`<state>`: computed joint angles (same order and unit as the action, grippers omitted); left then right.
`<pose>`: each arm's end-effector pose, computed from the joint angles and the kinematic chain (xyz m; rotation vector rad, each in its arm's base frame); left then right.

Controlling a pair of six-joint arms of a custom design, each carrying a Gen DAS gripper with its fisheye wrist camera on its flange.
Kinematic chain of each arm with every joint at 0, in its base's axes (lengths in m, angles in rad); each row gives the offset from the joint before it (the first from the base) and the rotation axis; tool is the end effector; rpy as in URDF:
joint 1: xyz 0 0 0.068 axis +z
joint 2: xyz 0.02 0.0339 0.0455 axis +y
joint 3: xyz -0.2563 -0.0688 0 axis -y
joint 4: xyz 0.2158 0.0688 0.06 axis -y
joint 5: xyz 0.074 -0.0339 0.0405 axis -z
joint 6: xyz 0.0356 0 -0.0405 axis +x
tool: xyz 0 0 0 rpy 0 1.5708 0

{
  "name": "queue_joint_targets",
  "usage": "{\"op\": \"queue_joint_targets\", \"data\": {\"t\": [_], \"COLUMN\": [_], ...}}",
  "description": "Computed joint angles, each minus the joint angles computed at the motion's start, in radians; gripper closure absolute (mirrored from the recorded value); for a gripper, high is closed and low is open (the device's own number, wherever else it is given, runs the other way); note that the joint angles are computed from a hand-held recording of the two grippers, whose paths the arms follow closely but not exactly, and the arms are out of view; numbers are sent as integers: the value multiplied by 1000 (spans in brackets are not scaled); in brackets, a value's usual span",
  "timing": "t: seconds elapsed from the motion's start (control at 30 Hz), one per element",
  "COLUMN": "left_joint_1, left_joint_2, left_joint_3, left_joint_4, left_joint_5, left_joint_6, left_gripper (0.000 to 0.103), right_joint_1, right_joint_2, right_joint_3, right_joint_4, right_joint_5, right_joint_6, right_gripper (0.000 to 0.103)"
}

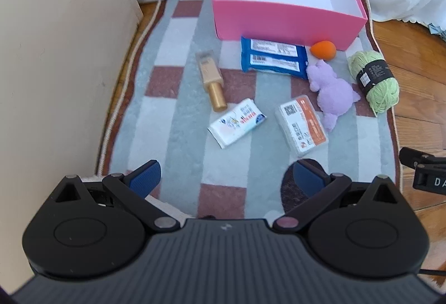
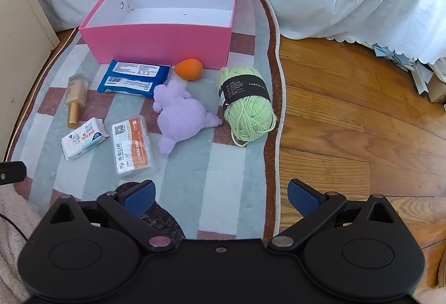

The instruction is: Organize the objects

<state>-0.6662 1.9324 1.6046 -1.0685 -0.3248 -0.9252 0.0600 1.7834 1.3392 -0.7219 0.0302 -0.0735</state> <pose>0.2845 -0.2092 0.2344 -0.3993 2.7568 0.1453 0.3373 0.0192 0.2247 -0.1741 2.7312 -0.0451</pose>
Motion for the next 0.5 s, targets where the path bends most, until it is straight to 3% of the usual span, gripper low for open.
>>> {"op": "queue_joint_targets", "data": {"t": [0.5], "left_joint_1": [-15], "left_joint_2": [-23], "left_joint_3": [-2], "left_joint_4": [-5], "left_joint_5": [-20], "left_joint_6": [-23], "left_gripper": [0], "right_joint_1": [-10], "right_joint_2": [-9], "right_joint_3": [3], "right_joint_4": [-4], "right_joint_5": [-11], "right_joint_6": [4], "right_gripper": [1]}}
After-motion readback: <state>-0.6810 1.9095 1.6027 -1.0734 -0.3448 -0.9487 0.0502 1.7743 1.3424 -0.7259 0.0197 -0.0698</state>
